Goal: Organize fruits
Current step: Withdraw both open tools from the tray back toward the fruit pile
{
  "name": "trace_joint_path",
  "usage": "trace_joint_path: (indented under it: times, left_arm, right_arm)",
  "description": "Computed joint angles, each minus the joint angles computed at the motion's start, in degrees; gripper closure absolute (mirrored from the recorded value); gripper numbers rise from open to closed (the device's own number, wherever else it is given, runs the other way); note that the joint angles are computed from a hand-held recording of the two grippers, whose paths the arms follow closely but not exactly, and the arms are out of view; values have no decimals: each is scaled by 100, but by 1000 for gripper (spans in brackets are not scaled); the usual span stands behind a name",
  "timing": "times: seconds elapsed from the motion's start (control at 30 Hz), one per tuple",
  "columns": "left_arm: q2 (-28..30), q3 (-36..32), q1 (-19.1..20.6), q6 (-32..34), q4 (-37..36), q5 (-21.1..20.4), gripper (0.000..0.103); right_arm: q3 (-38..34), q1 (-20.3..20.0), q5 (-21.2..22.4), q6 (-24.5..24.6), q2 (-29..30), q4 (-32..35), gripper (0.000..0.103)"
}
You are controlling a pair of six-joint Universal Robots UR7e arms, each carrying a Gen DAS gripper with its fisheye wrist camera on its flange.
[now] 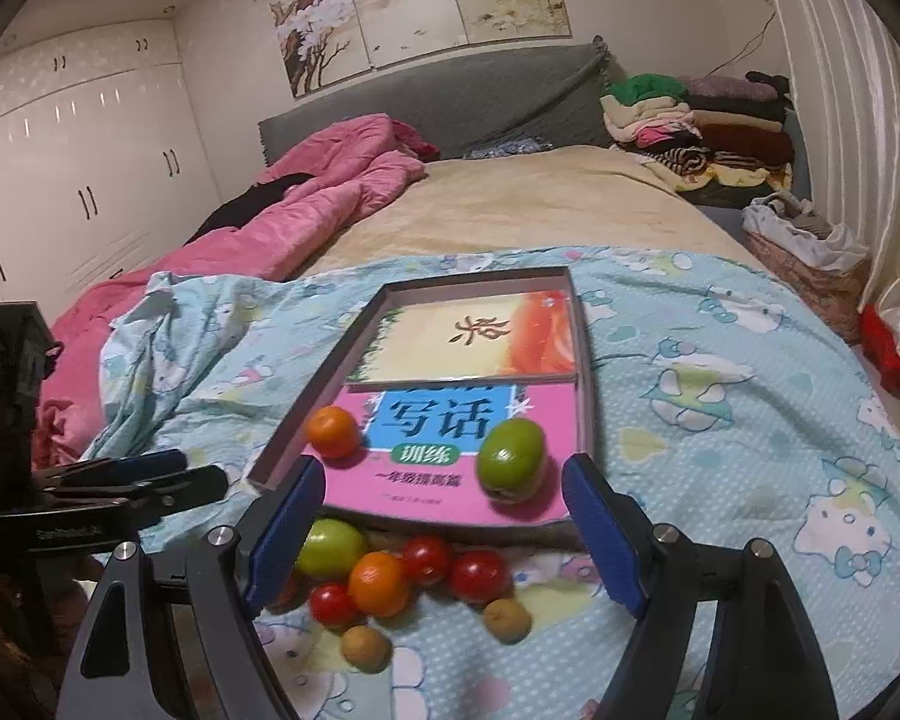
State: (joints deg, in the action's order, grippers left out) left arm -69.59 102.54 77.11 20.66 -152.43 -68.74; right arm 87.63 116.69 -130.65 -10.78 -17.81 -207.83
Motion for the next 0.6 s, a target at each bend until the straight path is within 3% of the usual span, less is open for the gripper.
trace_joint_path:
  times: [0.6]
  left_arm:
    - [-110, 144, -30, 28, 384, 164, 25]
  right_arm:
    - [129, 47, 41, 506, -29, 842, 22]
